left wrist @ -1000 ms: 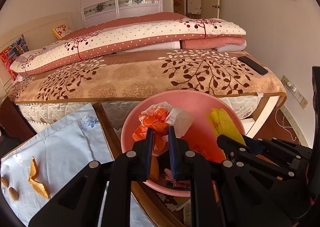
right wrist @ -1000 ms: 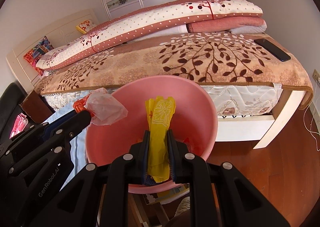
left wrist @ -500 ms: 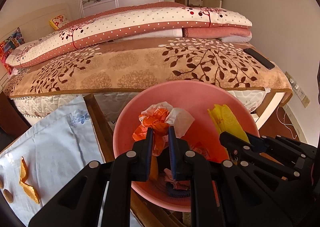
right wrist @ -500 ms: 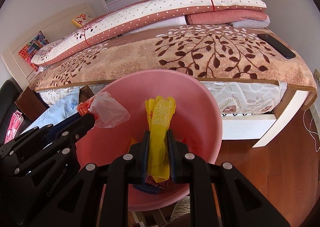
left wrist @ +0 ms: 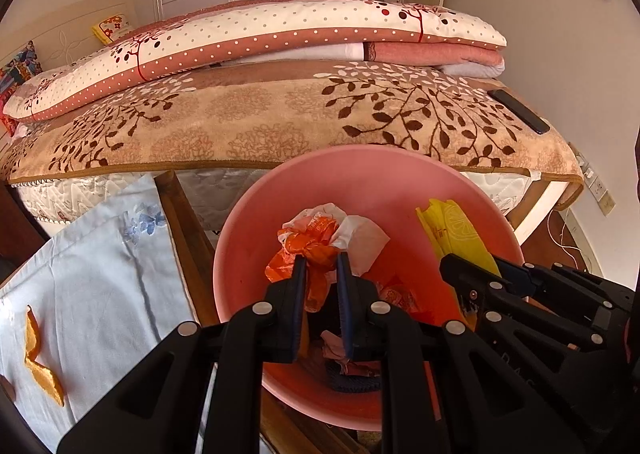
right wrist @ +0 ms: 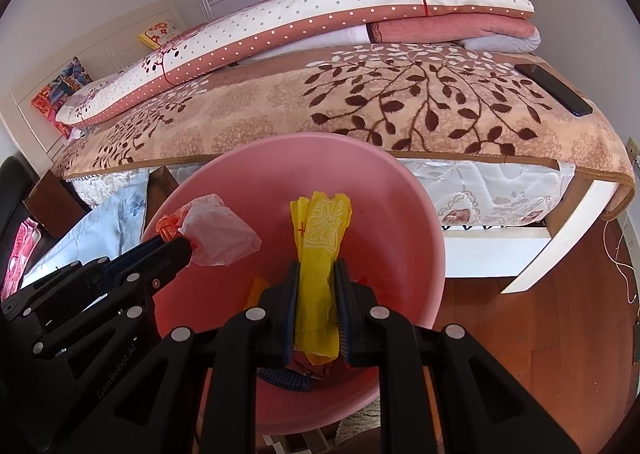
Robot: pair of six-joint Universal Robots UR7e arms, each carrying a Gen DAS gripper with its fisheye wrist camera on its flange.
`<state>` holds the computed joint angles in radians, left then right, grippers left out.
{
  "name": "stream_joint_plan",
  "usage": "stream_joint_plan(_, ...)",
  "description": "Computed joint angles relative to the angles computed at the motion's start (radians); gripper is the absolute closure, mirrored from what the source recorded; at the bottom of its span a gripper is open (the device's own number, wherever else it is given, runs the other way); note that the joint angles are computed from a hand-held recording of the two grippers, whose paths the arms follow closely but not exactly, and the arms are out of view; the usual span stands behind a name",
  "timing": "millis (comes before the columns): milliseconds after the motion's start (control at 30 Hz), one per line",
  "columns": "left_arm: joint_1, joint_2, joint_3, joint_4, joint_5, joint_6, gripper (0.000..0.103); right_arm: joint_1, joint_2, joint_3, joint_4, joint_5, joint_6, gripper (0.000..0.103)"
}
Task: Collect trash
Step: 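Open both tools to drop the yellow and orange-and-white bags into the bucket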
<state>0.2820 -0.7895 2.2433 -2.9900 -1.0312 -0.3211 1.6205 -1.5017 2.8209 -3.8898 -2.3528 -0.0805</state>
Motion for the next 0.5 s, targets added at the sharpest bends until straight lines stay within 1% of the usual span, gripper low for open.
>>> stream_joint_plan(267,-0.002,-0.001,-0.001,0.009,0.005,-0.012,0.088,0.002,0.01,-0.01,0.014,-0.016,0.003,0.086)
stream_joint_plan(500,0.002,-0.001,-0.02,0.07,0.008,-0.028,0.086,-0.002,0.009,-0.017,0.031,-0.022,-0.001,0.085)
